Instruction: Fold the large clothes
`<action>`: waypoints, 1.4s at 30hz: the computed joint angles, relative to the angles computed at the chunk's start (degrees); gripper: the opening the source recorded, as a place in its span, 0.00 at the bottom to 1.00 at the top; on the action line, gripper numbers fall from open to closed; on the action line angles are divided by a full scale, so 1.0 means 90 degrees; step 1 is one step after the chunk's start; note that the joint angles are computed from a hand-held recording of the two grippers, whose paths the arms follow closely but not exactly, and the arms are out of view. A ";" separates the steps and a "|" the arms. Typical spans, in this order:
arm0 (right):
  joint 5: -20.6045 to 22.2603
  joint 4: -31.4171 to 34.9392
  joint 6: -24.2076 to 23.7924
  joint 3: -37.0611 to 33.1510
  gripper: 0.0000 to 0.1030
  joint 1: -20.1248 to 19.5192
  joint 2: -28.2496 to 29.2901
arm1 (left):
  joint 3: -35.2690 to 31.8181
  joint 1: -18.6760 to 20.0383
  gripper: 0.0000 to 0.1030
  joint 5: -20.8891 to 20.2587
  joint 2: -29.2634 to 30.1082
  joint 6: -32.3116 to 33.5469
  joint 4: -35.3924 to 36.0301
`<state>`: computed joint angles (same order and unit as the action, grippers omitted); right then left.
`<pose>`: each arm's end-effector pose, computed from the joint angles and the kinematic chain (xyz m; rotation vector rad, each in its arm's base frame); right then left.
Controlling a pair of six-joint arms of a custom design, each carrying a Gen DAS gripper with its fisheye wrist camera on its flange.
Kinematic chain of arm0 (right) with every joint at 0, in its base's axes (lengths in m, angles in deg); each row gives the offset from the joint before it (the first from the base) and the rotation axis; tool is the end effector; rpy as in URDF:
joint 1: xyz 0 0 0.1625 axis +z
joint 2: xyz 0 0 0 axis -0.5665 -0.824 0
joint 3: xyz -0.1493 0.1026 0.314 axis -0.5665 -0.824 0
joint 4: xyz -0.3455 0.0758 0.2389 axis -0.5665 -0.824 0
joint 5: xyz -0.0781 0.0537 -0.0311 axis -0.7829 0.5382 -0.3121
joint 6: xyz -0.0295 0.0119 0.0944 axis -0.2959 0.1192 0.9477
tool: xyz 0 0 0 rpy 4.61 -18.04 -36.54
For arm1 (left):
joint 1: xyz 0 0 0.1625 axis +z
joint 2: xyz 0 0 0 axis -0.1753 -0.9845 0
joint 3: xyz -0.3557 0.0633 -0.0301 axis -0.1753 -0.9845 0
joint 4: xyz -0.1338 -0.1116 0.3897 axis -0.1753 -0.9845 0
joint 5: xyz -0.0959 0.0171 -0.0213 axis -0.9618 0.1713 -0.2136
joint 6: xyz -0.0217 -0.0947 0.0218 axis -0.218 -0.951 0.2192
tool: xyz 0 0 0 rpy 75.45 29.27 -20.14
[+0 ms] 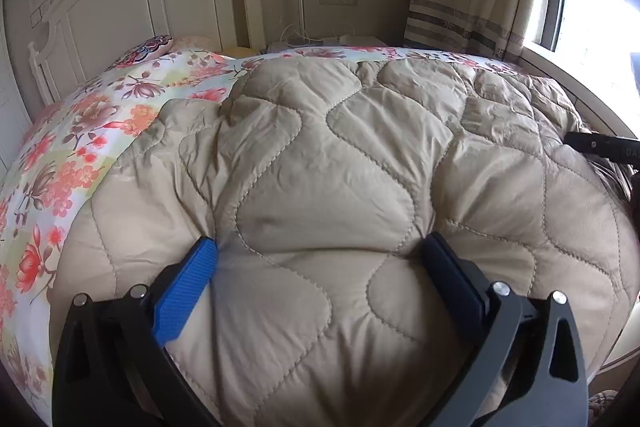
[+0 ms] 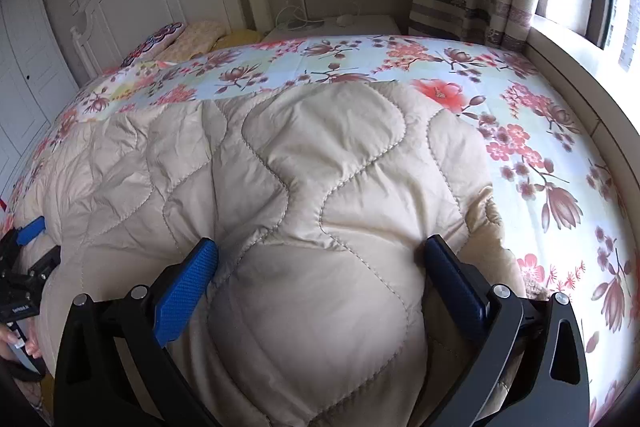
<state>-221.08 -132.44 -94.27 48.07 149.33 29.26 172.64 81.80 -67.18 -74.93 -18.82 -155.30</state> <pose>0.3670 -0.6439 0.0843 0.3100 -2.3139 0.9171 -0.0133 -0.6504 0.3541 0.6326 2.2481 -0.8947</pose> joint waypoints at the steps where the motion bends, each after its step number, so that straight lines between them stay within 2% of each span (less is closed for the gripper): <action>1: -0.0111 -0.0568 -0.0117 0.0153 0.95 0.0115 -0.0017 | 0.0022 0.0007 0.98 -0.0006 -0.0015 0.0021 -0.0033; 4: 0.0420 -0.1492 -0.0577 0.0797 0.95 0.0447 -0.0306 | 0.0107 -0.0011 0.98 0.0027 -0.0034 0.0074 -0.0183; 7: 0.0379 -0.1761 -0.1294 0.1005 0.95 0.0809 -0.0238 | 0.0063 0.0002 0.98 0.0003 -0.0024 0.0075 -0.0168; 9: 0.0064 -0.1720 -0.1608 0.0970 0.95 0.0890 -0.0044 | 0.0069 0.0005 0.98 0.0004 -0.0015 0.0099 -0.0236; 11: -0.0288 -0.1328 -0.1480 0.0906 0.95 0.0716 0.0162 | 0.0071 0.0025 0.98 -0.0011 -0.0010 0.0119 -0.0291; 14: 0.0411 -0.1802 -0.1241 0.1400 0.96 0.0367 -0.0031 | 0.0051 0.0035 0.98 -0.0035 -0.0029 0.0089 -0.0185; 18: -0.0139 -0.1159 -0.1077 0.1239 0.95 0.0566 -0.0136 | 0.0117 -0.0007 0.98 -0.0017 -0.0335 -0.0233 0.0088; 21: -0.0400 -0.1856 -0.1260 0.1544 0.95 0.0634 -0.0387 | 0.0495 -0.0043 0.98 0.0040 -0.0838 -0.0273 -0.0308; 23: -0.0339 -0.2308 -0.1104 0.1984 0.95 0.0579 -0.0734 | 0.0586 -0.0006 0.98 0.0393 -0.0969 -0.0177 -0.0523; 25: -0.0455 -0.2450 -0.1000 0.2265 0.95 0.0503 -0.0923 | 0.0516 0.0135 0.98 0.0690 -0.0928 -0.0113 -0.0447; 26: -0.0635 -0.2257 -0.0928 0.2300 0.95 0.0433 -0.0927 | 0.0451 0.0264 0.98 0.0766 -0.0850 -0.0056 -0.0383; 27: -0.0751 -0.2139 -0.0942 0.2296 0.95 0.0365 -0.0874 | 0.0409 0.0411 0.98 0.0576 -0.0861 -0.0257 -0.0052; 29: -0.0423 -0.2702 -0.1244 0.2491 0.96 0.0175 -0.0808 | 0.0368 0.0717 0.98 -0.0206 -0.0968 -0.0719 0.0217; 30: -0.0356 -0.2881 -0.1282 0.2490 0.96 0.0149 -0.0769 | 0.0332 0.0775 0.98 -0.0359 -0.0986 -0.0826 0.0314; 32: -0.0490 -0.2640 -0.1257 0.2407 0.96 0.0179 -0.0772 | 0.0329 0.0734 0.98 -0.0250 -0.0976 -0.0680 0.0297; 34: -0.0431 -0.2424 -0.1181 0.2416 0.96 0.0146 -0.0863 | 0.0349 0.0722 0.98 -0.0215 -0.0968 -0.0624 0.0221; 37: -0.0190 -0.2702 -0.1223 0.2614 0.96 0.0052 -0.0946 | 0.0379 0.0723 0.98 -0.0250 -0.0991 -0.0654 0.0222; 42: -0.0209 -0.2714 -0.1210 0.2631 0.96 0.0084 -0.0938 | 0.0359 0.0734 0.98 -0.0263 -0.0978 -0.0644 0.0200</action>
<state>-222.96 -156.87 -105.16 71.76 150.08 20.82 175.87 88.40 -69.55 -83.73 -24.62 -153.50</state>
